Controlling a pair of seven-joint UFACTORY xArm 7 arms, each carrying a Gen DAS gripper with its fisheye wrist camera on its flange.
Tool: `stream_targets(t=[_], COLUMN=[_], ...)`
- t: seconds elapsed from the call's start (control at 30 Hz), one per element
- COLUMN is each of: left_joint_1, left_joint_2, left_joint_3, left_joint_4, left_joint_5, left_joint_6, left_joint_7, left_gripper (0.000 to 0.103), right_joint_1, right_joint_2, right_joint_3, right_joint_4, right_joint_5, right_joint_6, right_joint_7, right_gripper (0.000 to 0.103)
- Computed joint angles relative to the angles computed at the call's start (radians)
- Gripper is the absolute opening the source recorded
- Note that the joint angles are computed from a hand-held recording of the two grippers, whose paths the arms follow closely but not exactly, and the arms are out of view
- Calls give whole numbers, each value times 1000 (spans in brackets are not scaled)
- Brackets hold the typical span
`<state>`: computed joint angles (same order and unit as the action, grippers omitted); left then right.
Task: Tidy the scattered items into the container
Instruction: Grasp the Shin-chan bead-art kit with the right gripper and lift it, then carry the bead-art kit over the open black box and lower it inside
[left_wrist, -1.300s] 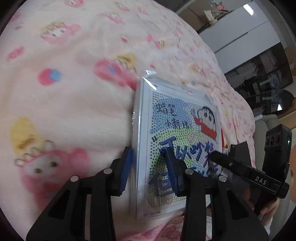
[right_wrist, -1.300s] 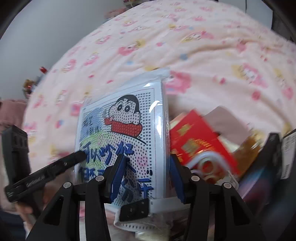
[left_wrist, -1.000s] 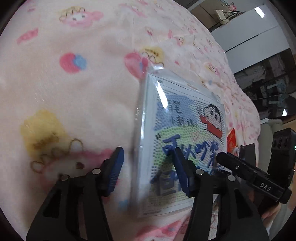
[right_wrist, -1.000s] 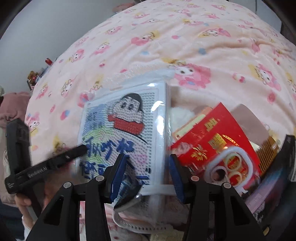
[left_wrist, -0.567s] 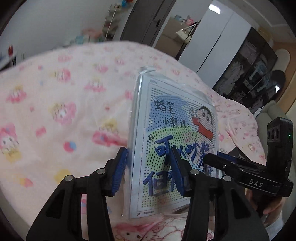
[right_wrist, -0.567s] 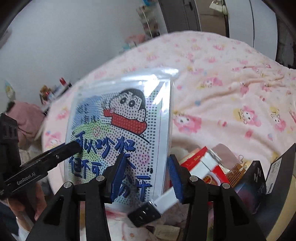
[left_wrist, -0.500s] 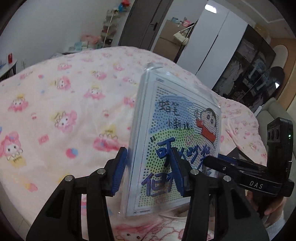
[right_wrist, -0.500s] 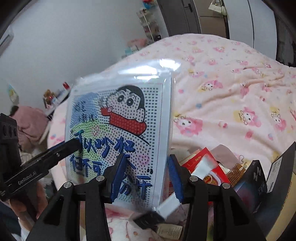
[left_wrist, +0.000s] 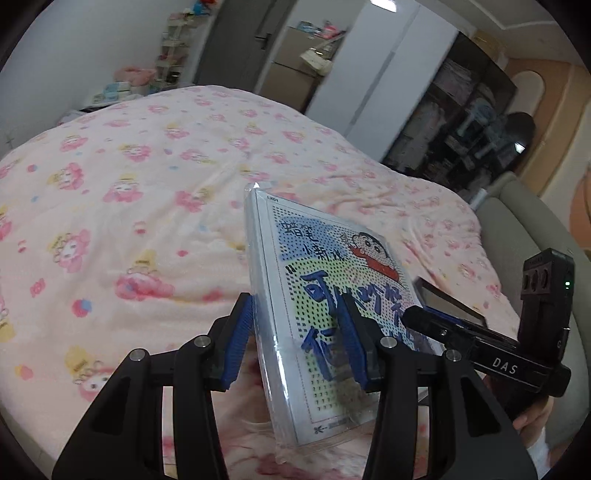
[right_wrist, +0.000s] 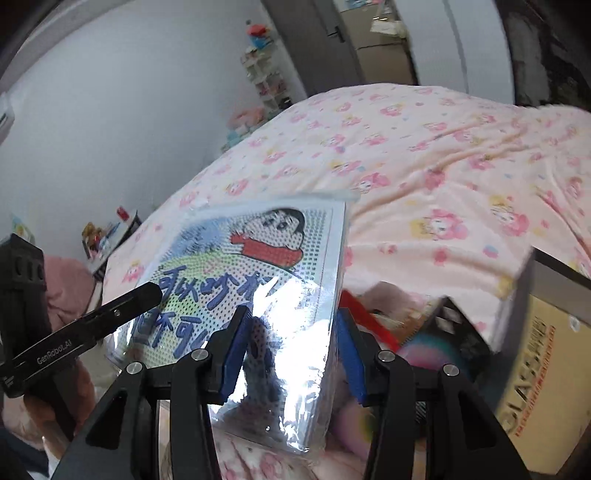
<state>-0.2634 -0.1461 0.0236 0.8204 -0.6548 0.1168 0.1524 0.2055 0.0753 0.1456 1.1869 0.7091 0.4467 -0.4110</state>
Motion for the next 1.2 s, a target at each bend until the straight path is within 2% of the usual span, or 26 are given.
stream_targets(t=[0.03,0.1,0.2,0.33,0.37,0.43,0.53,0.63,0.73,0.97,1.07,1.2], left_joint_1=[-36,-66,-67,-62,-70,-115,-179,-215,-211,-274,-295,-310], left_joint_2=[15,55,149,309,362,483,638,758,832,970,996,977], left_joint_3=[13,-11,-92,-189,-202,-197,-183,-176,-197,-158,-146,-135], left_joint_4=[27,82,195,394,458,602,789,937,1018,1246,1293,1269], left_joint_5=[-59,-114,-58,-75,-37,101,257,364,414,579,616,647], left_joint_6=[13,25,45,121,149,215,298,403,485,751,800,804], left_joint_7=[56,108,69,87,46,-65,-189,-283,-343,-460,-488,-523], left_gripper=[47,47,47,47,47,47,47,47,47,49,50,49], right_joint_1=[-12,-27,-51,-97,-109,-137,-204,-268,-318,-361,-369,-377], right_joint_2=[-27,-83,-207,-296,-308,-304,-236,-172,-116,-52,-49,-51], right_joint_3=[-10,-35,-85,-184,-216,-267,-320,-320,-298,-239,-229,-228], right_joint_4=[-25,-84,-195,-282,-300,-315,-291,-261,-238,-229,-235,-238], right_joint_5=[6,-17,-86,-139,-131,-127,-94,-85,-97,-208,-240,-237], right_joint_6=[1,-19,-30,1,16,43,110,125,137,118,121,133], right_joint_7=[-1,7,39,49,24,-27,-66,-77,-72,22,40,43], right_gripper=[42,42,42,43,43,43,43,43,43,43,43,43])
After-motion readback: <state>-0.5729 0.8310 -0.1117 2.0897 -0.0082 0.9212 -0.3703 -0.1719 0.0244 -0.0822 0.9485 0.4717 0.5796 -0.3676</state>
